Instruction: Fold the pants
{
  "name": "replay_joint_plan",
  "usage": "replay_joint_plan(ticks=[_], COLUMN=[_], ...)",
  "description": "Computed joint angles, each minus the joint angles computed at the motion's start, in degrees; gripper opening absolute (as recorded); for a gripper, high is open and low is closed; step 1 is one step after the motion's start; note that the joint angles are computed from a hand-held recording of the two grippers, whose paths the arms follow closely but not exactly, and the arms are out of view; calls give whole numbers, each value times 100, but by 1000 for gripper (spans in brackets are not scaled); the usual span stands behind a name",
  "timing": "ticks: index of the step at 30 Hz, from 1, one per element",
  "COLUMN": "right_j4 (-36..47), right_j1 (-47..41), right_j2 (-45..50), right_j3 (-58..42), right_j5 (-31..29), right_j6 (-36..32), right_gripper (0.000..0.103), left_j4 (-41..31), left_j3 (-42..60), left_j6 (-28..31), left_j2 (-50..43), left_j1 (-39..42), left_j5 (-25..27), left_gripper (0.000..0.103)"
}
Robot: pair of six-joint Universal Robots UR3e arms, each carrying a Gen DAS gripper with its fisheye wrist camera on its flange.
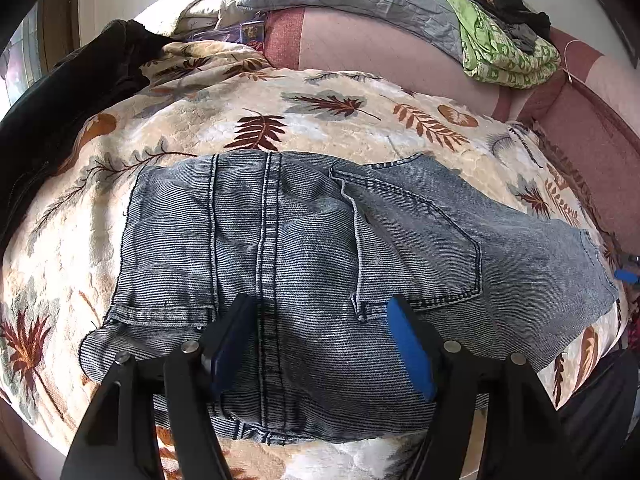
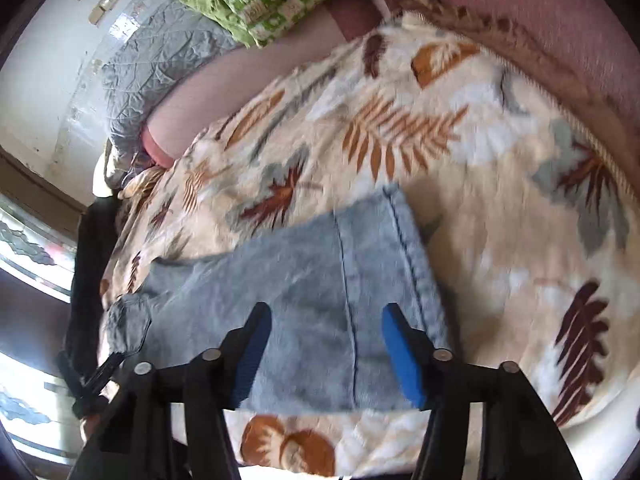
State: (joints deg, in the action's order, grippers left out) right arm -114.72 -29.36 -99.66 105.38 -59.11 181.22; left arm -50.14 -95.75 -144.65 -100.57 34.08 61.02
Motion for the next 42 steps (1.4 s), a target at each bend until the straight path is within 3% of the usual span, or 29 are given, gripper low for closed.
replay_joint_plan(ticks=[2,3,4,7,9,14,16,19,20,21,22,28,32,34,37,40,42], right_j4=[247,16,110,277,443,1055,1126,598,387,205,92,-689,-931,-788,-324,-330,-257], right_j1=[0,-157,-319,-662,-789,-1663,-2065,-1875,-1799,-1721,-1646,-305,579,516,317,671,1088], right_j2=[93,-34,-185,-907,-1298,-1758,-1768,-1510,-1446,-1385,-1338,-1374,-369,27,-373,-374,75], right_j3=[356,659,723,744,762,1596,2024,2117,2118,2092,2043,1143,630,756,430,-273,-1063], right_j5=[-209,-115,-6,340,190,376,862,894,841,699,588,-909,-2040,-2023,-1929,-2371,-1991], right_j6=[-86,-162,-19,54,177,85,-221,-169,-36,120,149,266,338,142,162,429,455], right_gripper=[61,49,46,48,63,64,64,63,56,35,30,18,19,26,40,41,42], left_j4=[91,82,29,43,252,355,515,714,882,1050,1166,1278,1264,1035,884,1501,2058], left_j3=[-49,-22,43,-39,-167,-307,-399,-471,-538,-612,-660,-813,-806,-680,-608,-691,-688], left_j6=[-59,-108,-179,-319,-447,-558,-565,-532,-523,-513,-515,-423,-445,-478,-497,-900,-1276], left_j2=[30,32,34,241,371,418,412,332,299,264,216,157,180,212,416,510,375], left_j1=[-38,-69,-101,-23,-16,-101,-190,-339,-388,-437,-480,-485,-553,-558,-500,-542,-727], left_j5=[38,86,144,-147,-304,-667,-704,-670,-624,-547,-463,-391,-286,-310,-396,-235,257], left_gripper=[72,72,72,72,72,72,72,72,72,72,72,72,72,73,73,73,76])
